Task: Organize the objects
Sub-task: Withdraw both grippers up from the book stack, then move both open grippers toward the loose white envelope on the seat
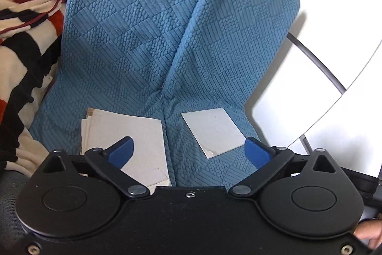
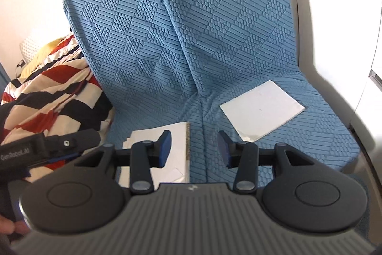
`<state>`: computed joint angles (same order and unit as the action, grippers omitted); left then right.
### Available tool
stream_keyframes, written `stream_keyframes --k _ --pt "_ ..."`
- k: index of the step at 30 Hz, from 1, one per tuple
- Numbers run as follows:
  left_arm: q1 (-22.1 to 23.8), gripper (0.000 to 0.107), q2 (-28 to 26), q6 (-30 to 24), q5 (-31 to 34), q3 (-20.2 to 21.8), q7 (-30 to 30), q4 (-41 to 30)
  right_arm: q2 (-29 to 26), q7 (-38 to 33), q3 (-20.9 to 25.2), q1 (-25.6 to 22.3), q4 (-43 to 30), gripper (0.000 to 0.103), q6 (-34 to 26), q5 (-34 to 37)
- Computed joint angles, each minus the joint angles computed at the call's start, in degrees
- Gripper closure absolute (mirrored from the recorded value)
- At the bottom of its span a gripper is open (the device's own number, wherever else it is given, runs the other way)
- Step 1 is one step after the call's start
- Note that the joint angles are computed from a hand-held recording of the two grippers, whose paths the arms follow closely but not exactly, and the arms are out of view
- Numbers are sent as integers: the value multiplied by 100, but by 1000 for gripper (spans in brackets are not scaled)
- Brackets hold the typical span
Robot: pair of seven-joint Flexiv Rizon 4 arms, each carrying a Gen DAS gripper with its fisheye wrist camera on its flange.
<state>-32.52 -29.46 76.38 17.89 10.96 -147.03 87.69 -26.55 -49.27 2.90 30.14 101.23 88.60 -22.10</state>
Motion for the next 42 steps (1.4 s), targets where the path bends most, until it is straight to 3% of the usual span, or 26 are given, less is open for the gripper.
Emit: stream_keyframes --k 1,5,19,22,26,34,38,42 --pt "-29 7 -18 -56 23 10 15 -51 26 4 -26 1 38 51 7 -4" --pt "-33 6 -87 -50 9 -56 30 -140 133 202 -343 163 218 20 146 -109" --pt "-153 6 -325 -249 -48 -120 -5 -511 308 600 -821 286 538 19 249 -557" --pt "-124 5 -428 -53 -128 -187 19 -551 326 739 -1171 483 649 19 355 -704" --pt "-255 5 -602 -200 -197 -70 34 -783 317 851 -1499 642 760 19 458 -822" --pt "-281 5 -968 -420 -345 -121 68 -1159 175 804 -1575 516 861 19 533 -599" --pt "-391 5 -1157 -554 -270 -9 37 -1444 71 748 -2116 853 1019 19 901 -423" --pt "-445 5 -1385 -552 -229 57 -40 -1745 -93 533 -1947 671 926 19 952 -70"
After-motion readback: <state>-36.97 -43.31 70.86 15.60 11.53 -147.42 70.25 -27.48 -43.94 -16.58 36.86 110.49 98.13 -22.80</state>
